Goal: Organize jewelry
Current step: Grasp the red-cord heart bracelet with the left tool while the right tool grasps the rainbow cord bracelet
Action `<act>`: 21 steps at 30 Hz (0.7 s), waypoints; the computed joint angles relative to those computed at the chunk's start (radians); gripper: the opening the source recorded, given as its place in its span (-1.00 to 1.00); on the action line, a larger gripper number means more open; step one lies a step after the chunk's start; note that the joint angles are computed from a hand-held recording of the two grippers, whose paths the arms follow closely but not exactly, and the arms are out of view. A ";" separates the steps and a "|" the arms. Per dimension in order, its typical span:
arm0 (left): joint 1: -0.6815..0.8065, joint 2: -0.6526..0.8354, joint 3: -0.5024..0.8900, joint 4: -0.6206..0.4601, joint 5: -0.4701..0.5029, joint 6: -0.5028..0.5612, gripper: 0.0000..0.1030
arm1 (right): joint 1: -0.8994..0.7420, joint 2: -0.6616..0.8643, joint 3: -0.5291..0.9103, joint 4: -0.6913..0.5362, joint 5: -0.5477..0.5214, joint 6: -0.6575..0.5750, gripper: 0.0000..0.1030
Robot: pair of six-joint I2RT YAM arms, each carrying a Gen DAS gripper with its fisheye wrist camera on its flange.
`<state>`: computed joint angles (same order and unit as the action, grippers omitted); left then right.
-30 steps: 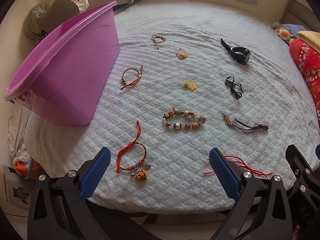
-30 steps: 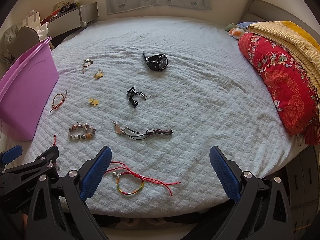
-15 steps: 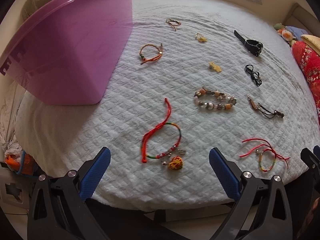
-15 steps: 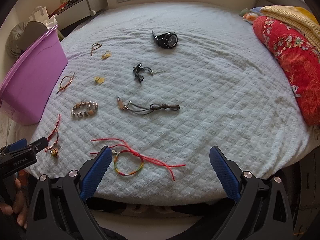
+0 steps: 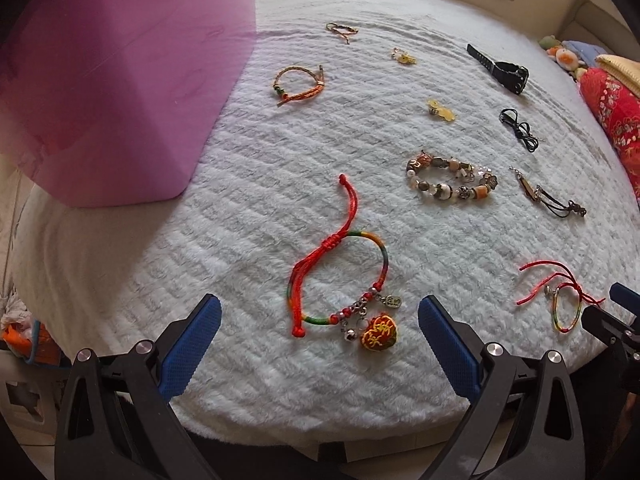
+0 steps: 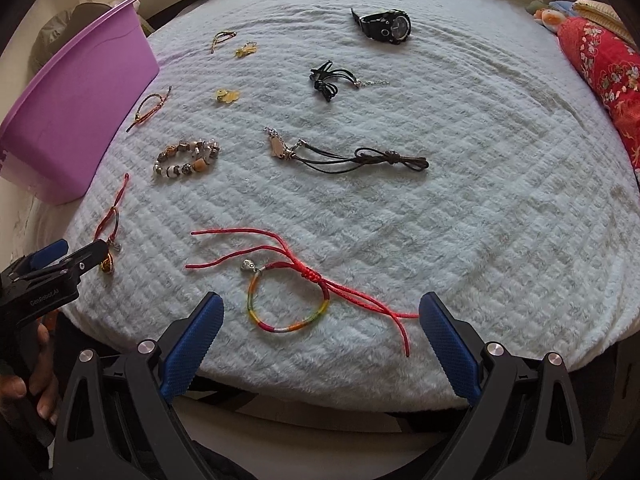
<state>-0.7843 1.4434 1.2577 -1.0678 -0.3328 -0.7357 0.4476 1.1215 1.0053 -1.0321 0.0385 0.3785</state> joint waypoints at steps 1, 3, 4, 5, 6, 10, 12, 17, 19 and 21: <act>-0.003 0.007 0.000 0.008 -0.004 0.004 0.88 | 0.004 0.012 -0.003 0.011 0.009 -0.008 0.82; 0.002 0.020 -0.002 0.026 -0.001 0.010 0.88 | 0.010 0.041 -0.008 0.025 0.039 -0.014 0.82; 0.006 0.024 -0.005 0.038 0.003 0.013 0.88 | 0.006 0.052 -0.014 0.035 0.042 -0.018 0.82; 0.009 0.031 -0.007 0.047 0.006 0.015 0.88 | 0.003 0.063 -0.019 0.044 0.044 -0.021 0.82; 0.011 0.038 -0.008 0.056 0.007 0.018 0.88 | 0.000 0.074 -0.023 0.049 0.047 -0.025 0.82; 0.020 0.073 -0.008 0.081 0.011 0.031 0.88 | 0.010 0.095 -0.034 0.062 0.068 -0.030 0.82; 0.022 0.078 -0.020 0.097 0.009 0.035 0.89 | 0.020 0.101 -0.039 0.071 0.083 -0.031 0.82; 0.038 0.037 -0.098 0.185 0.029 0.051 0.90 | 0.031 0.103 -0.066 0.103 0.098 -0.026 0.83; 0.029 0.014 -0.137 0.226 0.014 0.057 0.90 | 0.029 0.100 -0.081 0.124 0.100 -0.031 0.83; 0.011 0.011 -0.149 0.239 -0.013 0.056 0.90 | 0.053 0.078 -0.111 0.154 0.123 -0.014 0.83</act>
